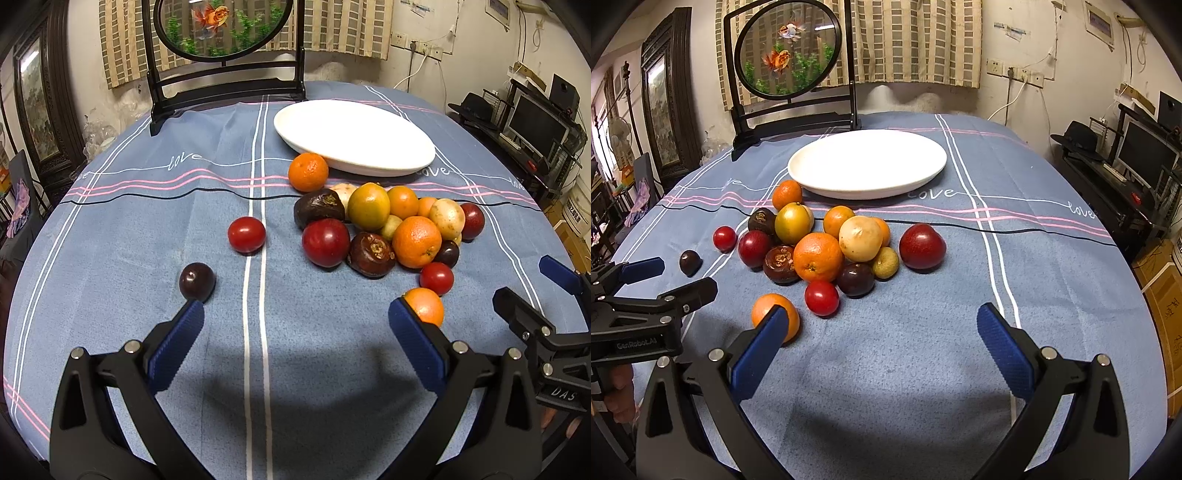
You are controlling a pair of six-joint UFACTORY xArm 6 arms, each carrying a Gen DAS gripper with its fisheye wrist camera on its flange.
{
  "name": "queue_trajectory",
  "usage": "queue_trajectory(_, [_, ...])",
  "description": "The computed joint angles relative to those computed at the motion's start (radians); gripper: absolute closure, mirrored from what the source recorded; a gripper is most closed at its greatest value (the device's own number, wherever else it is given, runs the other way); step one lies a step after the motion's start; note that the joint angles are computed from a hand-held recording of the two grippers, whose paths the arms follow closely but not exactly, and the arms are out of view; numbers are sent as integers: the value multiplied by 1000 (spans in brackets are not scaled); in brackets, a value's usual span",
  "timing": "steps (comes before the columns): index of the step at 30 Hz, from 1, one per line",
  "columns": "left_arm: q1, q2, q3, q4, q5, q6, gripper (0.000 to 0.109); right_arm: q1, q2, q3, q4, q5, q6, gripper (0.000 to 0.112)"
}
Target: Organize fruits
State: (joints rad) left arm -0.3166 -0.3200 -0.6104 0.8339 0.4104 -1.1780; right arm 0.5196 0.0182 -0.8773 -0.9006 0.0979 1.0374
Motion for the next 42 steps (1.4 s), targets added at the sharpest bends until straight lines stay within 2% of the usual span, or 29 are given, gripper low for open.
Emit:
queue_trajectory(25, [1, -3, 13, -1, -10, 0, 8, -2, -5, 12, 8, -9, -4, 11])
queue_trajectory(32, [41, -5, 38, -4, -52, 66, 8, -1, -2, 17, 40, -10, -53, 11])
queue_trajectory(37, [124, 9, 65, -89, -115, 191, 8, -2, 7, 37, 173, -52, -194, 11])
queue_trajectory(42, [164, 86, 14, -155, -128, 292, 10, 32, 26, 49, 469, -80, -477, 11])
